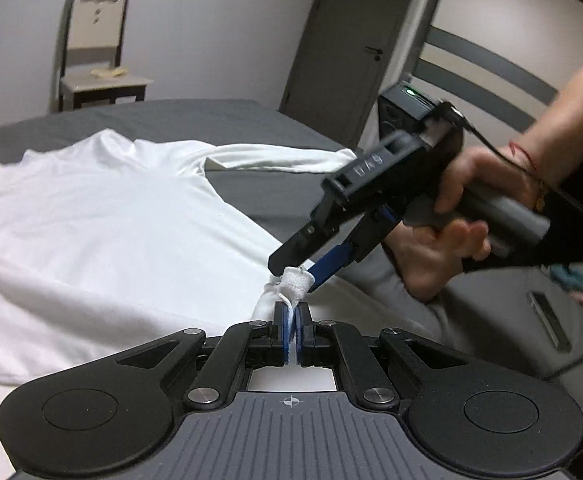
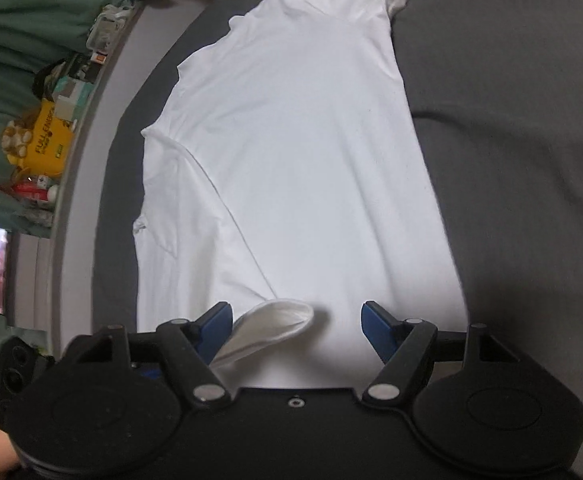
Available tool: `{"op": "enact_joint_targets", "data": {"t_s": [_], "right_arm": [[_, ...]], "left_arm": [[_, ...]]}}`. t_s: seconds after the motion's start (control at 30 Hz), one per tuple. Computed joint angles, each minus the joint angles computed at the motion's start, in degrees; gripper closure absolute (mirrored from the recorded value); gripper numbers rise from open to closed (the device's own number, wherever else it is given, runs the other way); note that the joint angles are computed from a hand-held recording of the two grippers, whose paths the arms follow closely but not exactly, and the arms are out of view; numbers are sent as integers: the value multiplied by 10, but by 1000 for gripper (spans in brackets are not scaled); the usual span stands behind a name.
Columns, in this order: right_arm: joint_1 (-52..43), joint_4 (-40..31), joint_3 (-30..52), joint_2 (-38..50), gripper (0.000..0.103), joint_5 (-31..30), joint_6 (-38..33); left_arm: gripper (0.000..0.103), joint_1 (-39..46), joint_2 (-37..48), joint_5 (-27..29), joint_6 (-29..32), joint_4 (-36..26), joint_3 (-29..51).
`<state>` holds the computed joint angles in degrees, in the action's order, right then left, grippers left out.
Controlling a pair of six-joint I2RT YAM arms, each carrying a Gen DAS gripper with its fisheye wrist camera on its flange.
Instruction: Fold clothes
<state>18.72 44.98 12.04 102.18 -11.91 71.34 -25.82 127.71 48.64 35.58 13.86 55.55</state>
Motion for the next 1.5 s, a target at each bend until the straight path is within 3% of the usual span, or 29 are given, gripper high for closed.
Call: {"op": "enact_joint_targets", "data": {"t_s": [0.07, 0.23, 0.3, 0.37, 0.43, 0.63, 0.67, 0.83, 0.93, 1.0, 1.07, 1.1, 1.13, 1.17, 1.2, 1.3, 1.43, 1.5], "right_arm": [[-6, 63, -2, 42, 32, -35, 26], [12, 45, 35, 80, 33, -28, 43], [17, 25, 50, 79, 43, -22, 30], [26, -60, 80, 53, 76, -17, -10], [46, -112, 93, 24, 98, 17, -42], [106, -183, 75, -132, 98, 219, -125], [104, -211, 80, -136, 98, 225, -114], [78, -324, 118, -72, 98, 179, -48], [62, -313, 112, -57, 98, 129, -38], [42, -279, 102, -49, 97, 68, -33], [41, -282, 105, -51, 94, 51, -27], [44, -303, 113, -56, 90, 59, -36], [49, -333, 126, -62, 73, 76, -51], [55, -364, 142, -66, 58, 97, -66], [62, -403, 160, -73, 55, 124, -84], [80, -447, 181, -104, 55, 169, -199], [157, -485, 237, -92, 58, 170, -466], [201, -535, 295, -36, 62, 183, -509]], "left_arm": [[100, 1, -8, -2, 30, 17, -19], [100, -7, -6, -12, 58, 26, -28], [100, -9, -6, -20, 63, 34, -34], [100, -8, -4, -22, 63, 38, -37], [100, -8, -1, -24, 68, 46, -41], [100, -30, -7, -50, 71, 122, -86], [100, -37, -7, -61, 74, 127, -93], [100, -44, -21, -73, 142, 42, -97], [100, -18, -52, -109, 217, -29, -96], [100, 7, -65, -137, 259, -49, -90], [99, 31, -75, -183, 294, -53, -80], [98, 41, -79, -206, 309, -46, -76], [98, 50, -82, -227, 323, -34, -74], [98, 58, -85, -246, 337, -21, -73], [98, 67, -87, -258, 350, -11, -70], [98, 84, -96, -269, 374, -7, -60], [98, 92, -107, -289, 405, -46, -46], [98, 92, -107, -300, 415, -61, -45]]}}
